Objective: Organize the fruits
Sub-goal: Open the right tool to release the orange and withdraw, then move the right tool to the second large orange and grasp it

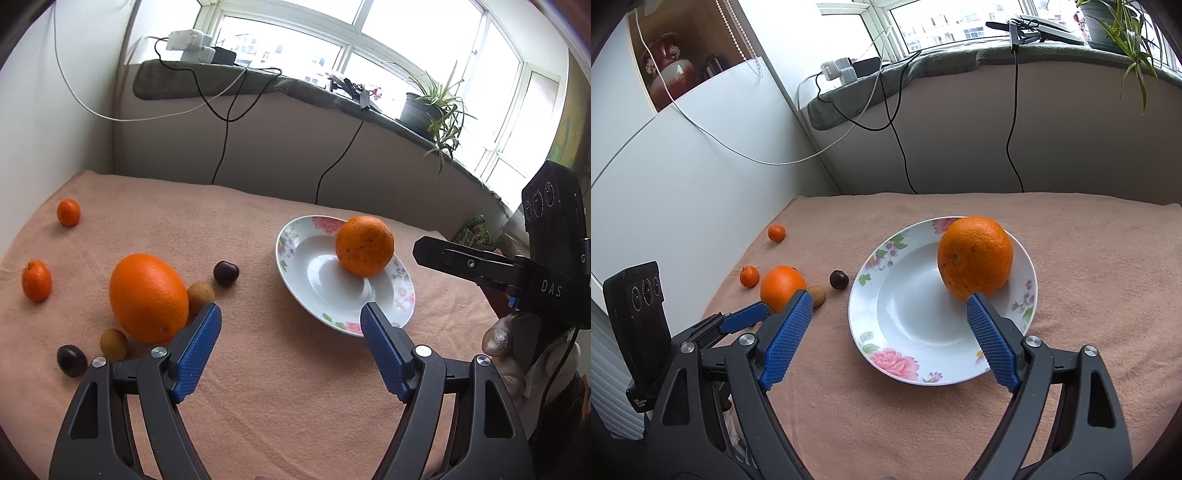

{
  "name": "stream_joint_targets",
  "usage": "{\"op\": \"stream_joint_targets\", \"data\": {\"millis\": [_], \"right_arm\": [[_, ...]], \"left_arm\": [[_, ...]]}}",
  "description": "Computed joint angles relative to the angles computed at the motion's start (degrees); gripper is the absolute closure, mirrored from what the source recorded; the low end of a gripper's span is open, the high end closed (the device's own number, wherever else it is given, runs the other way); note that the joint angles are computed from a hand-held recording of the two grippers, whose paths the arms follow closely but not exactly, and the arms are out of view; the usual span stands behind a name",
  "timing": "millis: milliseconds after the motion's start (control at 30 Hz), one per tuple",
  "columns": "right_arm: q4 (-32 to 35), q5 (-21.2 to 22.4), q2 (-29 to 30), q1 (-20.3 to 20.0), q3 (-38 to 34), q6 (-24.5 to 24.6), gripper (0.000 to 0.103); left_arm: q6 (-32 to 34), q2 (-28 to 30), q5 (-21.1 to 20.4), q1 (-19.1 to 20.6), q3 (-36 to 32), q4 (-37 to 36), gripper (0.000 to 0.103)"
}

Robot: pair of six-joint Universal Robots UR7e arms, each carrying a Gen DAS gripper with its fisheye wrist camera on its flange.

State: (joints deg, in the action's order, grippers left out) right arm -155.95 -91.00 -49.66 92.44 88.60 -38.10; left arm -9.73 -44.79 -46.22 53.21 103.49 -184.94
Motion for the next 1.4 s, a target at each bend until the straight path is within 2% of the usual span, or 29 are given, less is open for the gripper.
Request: {"op": "stream_joint_targets", "data": {"millis": [333, 633, 1000, 1400], "right_arm": [[1.0, -1.0, 2.3, 2.2, -1.2, -1.7, 0.007], [5.5, -1.8, 5.4, 3.9, -4.3, -2.1, 0.007], [12.0, -1.8, 9.6, 5.9, -8.4, -2.4, 0.007], [24.4, -2.0, 15.8, 7.5, -16.9, -2.1, 0.007]], "left_arm": [[-2.0, -3.3, 3.1, 0.9, 3.3, -0.9, 0.025], [-3.8, -5.6, 4.8, 2.1, 4.9, 0.7, 0.025], [-4.7, -6.8, 3.4, 4.2, 5.6, 0.6, 0.025], [-4.4, -6.5, -0.1, 5.8, 4.5, 0.6, 0.025]]}}
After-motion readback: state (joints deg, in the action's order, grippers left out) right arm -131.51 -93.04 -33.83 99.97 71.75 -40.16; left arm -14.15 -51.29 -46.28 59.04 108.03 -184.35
